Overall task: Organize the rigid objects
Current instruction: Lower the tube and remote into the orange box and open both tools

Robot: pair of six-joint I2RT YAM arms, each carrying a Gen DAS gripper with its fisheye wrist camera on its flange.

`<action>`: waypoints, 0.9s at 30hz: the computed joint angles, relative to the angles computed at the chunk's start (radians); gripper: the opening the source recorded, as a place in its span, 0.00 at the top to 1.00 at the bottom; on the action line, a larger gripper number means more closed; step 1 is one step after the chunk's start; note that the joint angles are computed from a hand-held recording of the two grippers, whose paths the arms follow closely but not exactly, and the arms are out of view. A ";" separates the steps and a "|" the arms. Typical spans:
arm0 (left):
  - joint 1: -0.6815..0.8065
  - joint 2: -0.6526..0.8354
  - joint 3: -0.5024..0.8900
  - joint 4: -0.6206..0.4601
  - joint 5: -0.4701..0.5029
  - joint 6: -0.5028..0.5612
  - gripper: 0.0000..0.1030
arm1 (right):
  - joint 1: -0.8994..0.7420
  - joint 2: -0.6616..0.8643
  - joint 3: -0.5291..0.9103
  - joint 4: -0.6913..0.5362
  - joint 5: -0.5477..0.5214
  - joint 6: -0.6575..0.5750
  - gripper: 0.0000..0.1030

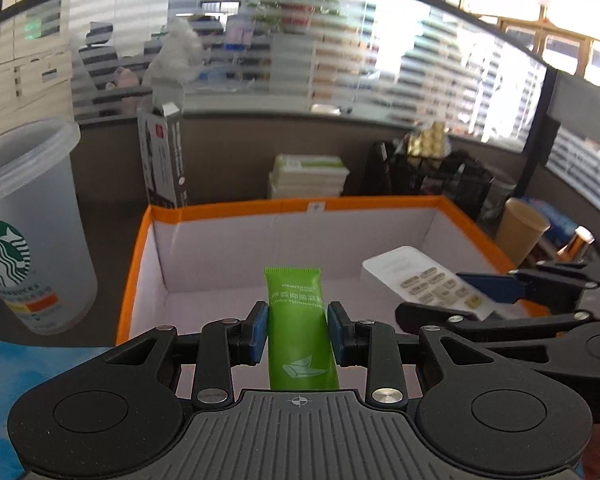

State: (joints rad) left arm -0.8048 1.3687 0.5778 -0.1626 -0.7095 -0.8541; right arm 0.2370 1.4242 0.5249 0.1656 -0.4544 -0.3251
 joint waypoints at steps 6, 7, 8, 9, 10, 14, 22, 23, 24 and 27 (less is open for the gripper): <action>0.039 0.078 0.032 -0.001 0.026 0.045 0.72 | 0.040 0.070 0.036 -0.006 0.072 -0.028 0.51; 0.045 0.086 0.032 0.002 0.035 0.046 0.72 | 0.044 0.081 0.043 -0.011 0.077 -0.029 0.51; 0.054 0.096 0.034 0.007 0.046 0.053 0.72 | 0.048 0.092 0.049 -0.013 0.085 -0.029 0.51; 0.063 0.108 0.037 0.011 0.056 0.057 0.72 | 0.053 0.101 0.053 -0.013 0.094 -0.031 0.51; 0.066 0.113 0.037 0.012 0.058 0.058 0.72 | 0.060 0.109 0.057 -0.014 0.106 -0.035 0.51; 0.077 0.137 0.070 -0.021 0.066 0.085 0.72 | 0.088 0.150 0.091 -0.049 0.161 -0.049 0.51; 0.120 0.193 0.159 -0.125 0.144 0.153 0.72 | 0.096 0.204 0.149 -0.119 0.198 -0.062 0.51; 0.129 0.202 0.173 -0.144 0.165 0.158 0.72 | 0.096 0.209 0.161 -0.138 0.198 -0.062 0.51; 0.140 0.218 0.196 -0.176 0.192 0.163 0.72 | 0.097 0.214 0.171 -0.156 0.200 -0.063 0.51; 0.139 0.257 0.241 -0.236 0.207 0.185 0.72 | 0.095 0.233 0.217 -0.236 0.201 -0.071 0.51</action>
